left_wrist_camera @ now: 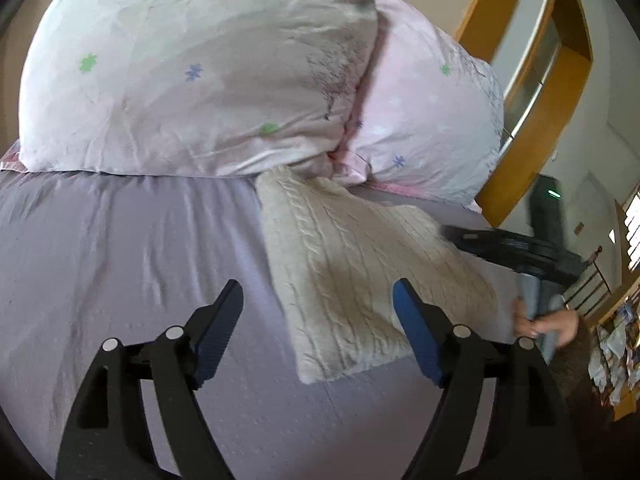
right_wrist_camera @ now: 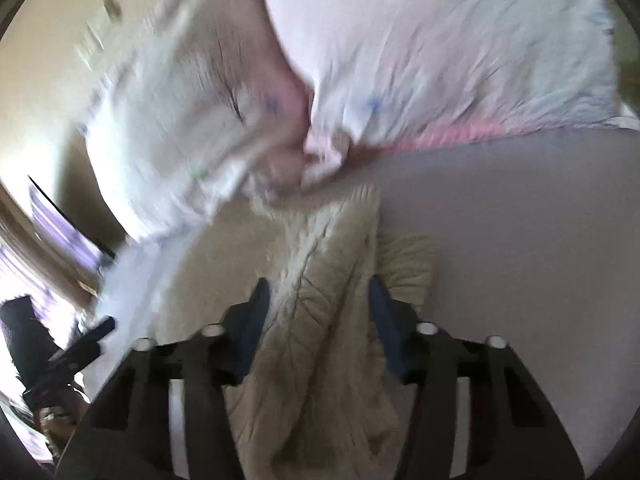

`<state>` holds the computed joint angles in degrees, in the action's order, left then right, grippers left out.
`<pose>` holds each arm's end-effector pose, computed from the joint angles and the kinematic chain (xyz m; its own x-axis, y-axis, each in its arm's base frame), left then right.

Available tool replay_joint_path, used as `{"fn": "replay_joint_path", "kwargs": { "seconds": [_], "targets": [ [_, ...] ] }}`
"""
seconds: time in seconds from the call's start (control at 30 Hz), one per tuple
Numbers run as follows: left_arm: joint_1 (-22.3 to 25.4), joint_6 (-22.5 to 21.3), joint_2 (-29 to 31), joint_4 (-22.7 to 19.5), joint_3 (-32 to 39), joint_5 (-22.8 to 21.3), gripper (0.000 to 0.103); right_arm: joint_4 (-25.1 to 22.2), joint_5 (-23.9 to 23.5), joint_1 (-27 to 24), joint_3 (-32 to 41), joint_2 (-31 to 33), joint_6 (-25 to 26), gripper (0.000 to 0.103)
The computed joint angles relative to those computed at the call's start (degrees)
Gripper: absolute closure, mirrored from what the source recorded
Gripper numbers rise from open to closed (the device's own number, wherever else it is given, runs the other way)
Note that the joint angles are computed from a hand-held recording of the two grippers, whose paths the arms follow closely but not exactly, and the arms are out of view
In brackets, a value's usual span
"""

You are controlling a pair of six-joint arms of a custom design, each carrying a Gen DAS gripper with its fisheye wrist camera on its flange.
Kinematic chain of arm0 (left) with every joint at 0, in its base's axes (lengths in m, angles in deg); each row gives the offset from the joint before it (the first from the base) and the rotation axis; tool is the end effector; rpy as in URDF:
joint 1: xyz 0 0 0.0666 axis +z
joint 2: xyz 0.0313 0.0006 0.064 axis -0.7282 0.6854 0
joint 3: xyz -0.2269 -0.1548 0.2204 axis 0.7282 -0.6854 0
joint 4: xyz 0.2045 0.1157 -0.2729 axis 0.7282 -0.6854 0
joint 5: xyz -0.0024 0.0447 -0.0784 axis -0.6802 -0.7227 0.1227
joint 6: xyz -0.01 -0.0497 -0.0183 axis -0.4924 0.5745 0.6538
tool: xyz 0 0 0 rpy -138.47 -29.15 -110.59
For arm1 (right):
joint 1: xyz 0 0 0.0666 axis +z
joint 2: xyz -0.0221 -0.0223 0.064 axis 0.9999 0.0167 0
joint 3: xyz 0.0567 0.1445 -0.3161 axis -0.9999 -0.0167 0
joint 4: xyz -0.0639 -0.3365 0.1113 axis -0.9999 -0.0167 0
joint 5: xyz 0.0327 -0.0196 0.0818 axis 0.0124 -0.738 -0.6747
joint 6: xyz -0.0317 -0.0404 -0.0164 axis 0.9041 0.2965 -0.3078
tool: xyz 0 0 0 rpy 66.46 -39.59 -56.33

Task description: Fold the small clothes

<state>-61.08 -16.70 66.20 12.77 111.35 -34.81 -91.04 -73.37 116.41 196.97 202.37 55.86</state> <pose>0.5317 -0.1454 0.3630 -0.6955 -0.0651 -0.7156 0.2611 0.9049 -0.3361 0.6117 0.3216 0.3652 -0.8504 0.1400 -0.5071 -0.1102 0.8951 0.4320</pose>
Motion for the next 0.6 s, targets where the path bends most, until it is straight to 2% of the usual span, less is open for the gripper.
{"fn": "replay_joint_path", "kwargs": {
  "seconds": [0.03,0.13,0.2,0.27,0.3,0.4,0.47,0.53,0.57,0.6],
  "targets": [
    [-0.27,-0.09,0.43,-0.27,0.31,0.09,0.026,0.63,0.65,0.45,1.19,1.37,1.19,0.082],
    [-0.37,-0.71,-0.35,-0.11,-1.16,0.25,0.026,4.95,5.25,1.09,-6.16,-3.2,3.38,0.085],
    [-0.46,-1.29,-0.49,0.17,-1.64,-0.52,0.026,8.7,6.85,-0.03,-12.89,-7.14,0.39,0.086],
    [-0.55,-1.49,-0.23,0.33,-1.56,-0.39,0.026,8.44,8.82,-1.23,-15.53,-8.52,-3.09,0.086],
    [-0.65,-1.63,-0.14,0.33,-1.47,-0.13,0.026,7.16,9.22,-1.37,-13.78,-7.12,-3.55,0.086],
    [-1.4,-2.09,0.04,0.43,-1.11,0.05,0.026,2.87,9.63,-1.05,-9.32,-4.36,-2.0,0.081],
    [-1.88,-2.47,-0.5,1.06,-1.59,0.33,0.025,4.69,13.49,-0.06,-11.93,-7.24,-1.86,0.06],
    [-2.33,-3.41,-1.44,2.1,-2.65,-0.05,0.02,11.88,15.3,0.76,-20.11,-13.1,-0.84,0.058],
    [-2.74,-4.25,-1.88,2.83,-3.19,-0.76,0.018,16.51,14.34,1.36,-24.74,-16.42,0.2,0.058],
    [-3.04,-4.93,-2.09,3.09,-3.4,-1.21,0.018,18.96,12.71,1.91,-27.65,-18.63,1.16,0.058]
  ]
}}
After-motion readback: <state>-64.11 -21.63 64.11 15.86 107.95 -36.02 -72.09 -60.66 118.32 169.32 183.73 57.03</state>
